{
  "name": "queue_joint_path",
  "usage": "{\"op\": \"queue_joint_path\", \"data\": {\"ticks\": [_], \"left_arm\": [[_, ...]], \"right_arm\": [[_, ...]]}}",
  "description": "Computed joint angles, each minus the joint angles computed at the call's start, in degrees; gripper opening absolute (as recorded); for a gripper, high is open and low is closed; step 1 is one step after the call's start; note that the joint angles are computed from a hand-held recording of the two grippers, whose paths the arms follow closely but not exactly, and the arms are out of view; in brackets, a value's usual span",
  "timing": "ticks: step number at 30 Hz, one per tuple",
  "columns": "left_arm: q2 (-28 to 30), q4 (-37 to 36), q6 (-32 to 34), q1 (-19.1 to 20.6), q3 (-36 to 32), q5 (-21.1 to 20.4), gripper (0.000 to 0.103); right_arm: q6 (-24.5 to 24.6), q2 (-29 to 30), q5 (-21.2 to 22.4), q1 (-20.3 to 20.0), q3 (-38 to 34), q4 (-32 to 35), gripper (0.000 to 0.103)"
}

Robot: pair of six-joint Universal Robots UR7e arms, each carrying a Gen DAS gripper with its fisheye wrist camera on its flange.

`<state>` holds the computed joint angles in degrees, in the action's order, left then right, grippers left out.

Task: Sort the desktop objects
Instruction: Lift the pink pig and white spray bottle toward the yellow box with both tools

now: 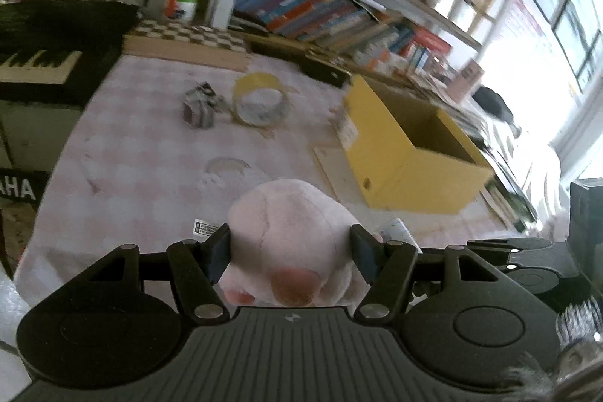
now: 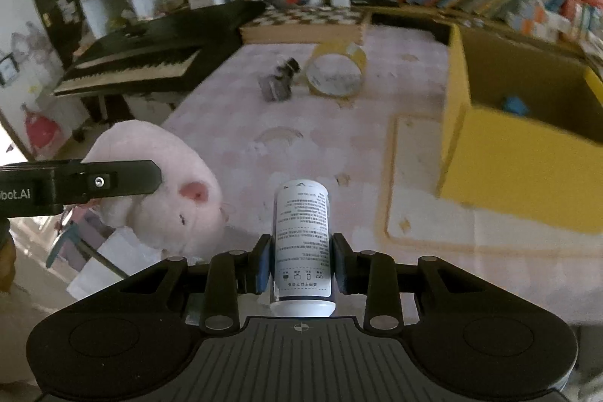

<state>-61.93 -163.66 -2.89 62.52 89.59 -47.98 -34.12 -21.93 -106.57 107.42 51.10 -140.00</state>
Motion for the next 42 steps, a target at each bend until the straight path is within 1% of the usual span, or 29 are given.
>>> {"op": "queue_joint_path", "data": {"ticks": [5,8,14,19,31,37,42], "left_arm": [[-0.5,2.6,0.6,-0.4,1.7,-3.7,0.062],[-0.5,4.5,1.4,-0.5,1.9,-6.1,0.062],[0.8,7.5,5.1,-0.6,0.0,-11.1,0.062],[2.2,8.6,7.8,-0.7,-1.3,-14.7,0.062],[5.8,11.3,11.9,-1.2,-5.5,-20.3,0.062],[8.5,12.6,12.6,-1.3,-9.0,-22.6,0.062],[11.6,12.3,14.0,-1.5,-13.9,-25.4,0.062]], "right_arm": [[3.6,-5.2,-2.4,-0.6,10.2,-6.2,0.033],[6.0,-7.7,-4.1,-0.9,14.8,-9.7,0.033],[10.0,-11.5,-7.5,-1.3,21.1,-16.4,0.033],[11.9,-13.4,-9.8,-1.5,24.3,-19.6,0.033],[14.5,-16.2,-13.9,-2.4,27.5,-24.9,0.033],[15.6,-16.5,-15.0,-3.2,26.7,-25.9,0.033],[16.2,-16.6,-15.2,-4.0,24.9,-26.0,0.033]]}}
